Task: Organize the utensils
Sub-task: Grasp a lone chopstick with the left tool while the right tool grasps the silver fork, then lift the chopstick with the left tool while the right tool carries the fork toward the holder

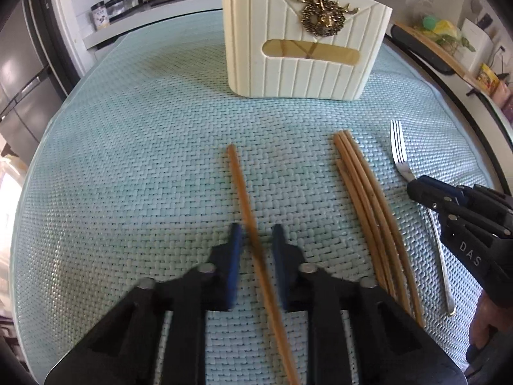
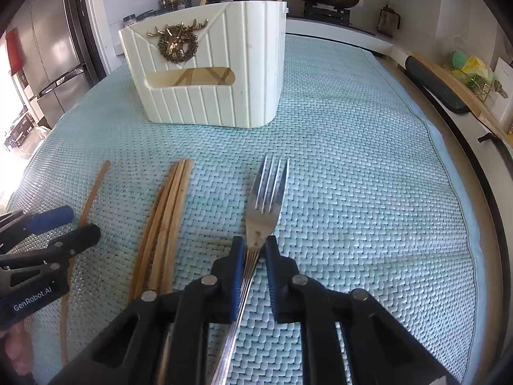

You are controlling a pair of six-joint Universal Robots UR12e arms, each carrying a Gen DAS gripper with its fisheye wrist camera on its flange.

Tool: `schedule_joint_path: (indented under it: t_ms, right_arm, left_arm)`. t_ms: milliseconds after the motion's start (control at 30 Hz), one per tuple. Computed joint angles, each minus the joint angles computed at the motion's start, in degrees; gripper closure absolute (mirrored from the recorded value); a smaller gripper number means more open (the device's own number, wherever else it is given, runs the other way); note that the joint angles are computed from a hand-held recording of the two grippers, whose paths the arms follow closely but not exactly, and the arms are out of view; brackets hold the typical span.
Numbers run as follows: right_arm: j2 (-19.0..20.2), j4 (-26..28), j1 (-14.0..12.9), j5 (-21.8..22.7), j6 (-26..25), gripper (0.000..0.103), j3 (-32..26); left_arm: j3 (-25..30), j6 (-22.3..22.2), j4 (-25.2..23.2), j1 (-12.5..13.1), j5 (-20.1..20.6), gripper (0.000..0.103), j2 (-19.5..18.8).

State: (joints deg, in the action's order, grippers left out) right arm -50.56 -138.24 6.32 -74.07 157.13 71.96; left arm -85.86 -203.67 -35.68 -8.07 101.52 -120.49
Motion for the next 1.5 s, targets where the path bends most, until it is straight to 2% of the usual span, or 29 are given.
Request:
schedule_joint_path:
  t_ms: [200,533,700,733,767,900,1033,1100,1167,1233,1267,1333,1500]
  right_arm:
    - [-0.5,-1.9,-2.1,6.4,3.6,0.092,1.4]
    - [-4.7,-14.7,-5.1,16.9,6.5,0.092,8.1]
    - [-7.2,-21.9,-6.2,20.2,6.6,0.092,11.8]
    - [-7.7,-23.2,-6.4,20.7,6.5,0.095,12.6]
    - [-8.1,-24.8,-6.5,20.9,6.4,0.103,13.2]
    - [-8.7,-28.0,-6.6,21.0,5.5,0.102,14.1]
    - [-8.2,-26.2,-6.6,18.0,6.8,0.102,13.2]
    - [-7.8,-22.3,-6.6,15.9,6.6,0.100,12.1]
    - [-7.1,-17.0,-6.6,14.7,4.9,0.090,10.7]
    - [-6.3,-12.7,-6.4,14.2,4.0,0.054,9.5]
    - [-5.8,-11.6,-6.4,14.4,4.1,0.051,9.1]
    - [-4.7,-9.3,-6.1,14.9,4.6,0.051,8.0]
    - [-0.5,-2.9,-3.9,10.5,5.4,0.051,1.9]
  left_arm:
    - [-2.5,-1.2,5.8,0.8,-3.1,0.098,1.0]
    - [-7.0,-3.6,17.1,1.3,-3.4,0.098,5.0]
    - [-8.4,-3.8,22.0,1.5,-3.5,0.098,6.7]
    - [-8.8,-3.9,22.8,1.5,-3.3,0.098,7.0]
    - [-8.8,-4.0,23.4,1.5,-3.2,0.098,7.0]
    - [-9.4,-3.8,25.0,1.4,-3.0,0.098,7.5]
    - [-10.3,-4.5,24.9,1.5,-3.4,0.099,7.8]
    - [-10.7,-5.0,24.6,1.5,-3.6,0.099,8.0]
    - [-11.1,-5.6,24.2,1.6,-4.0,0.099,7.9]
    - [-11.2,-6.0,23.8,1.6,-4.3,0.099,7.8]
    - [-11.3,-6.0,23.8,1.6,-4.2,0.099,7.7]
    - [-11.2,-6.0,23.5,1.5,-4.2,0.099,7.6]
    - [-10.8,-5.1,22.8,1.3,-3.7,0.099,7.4]
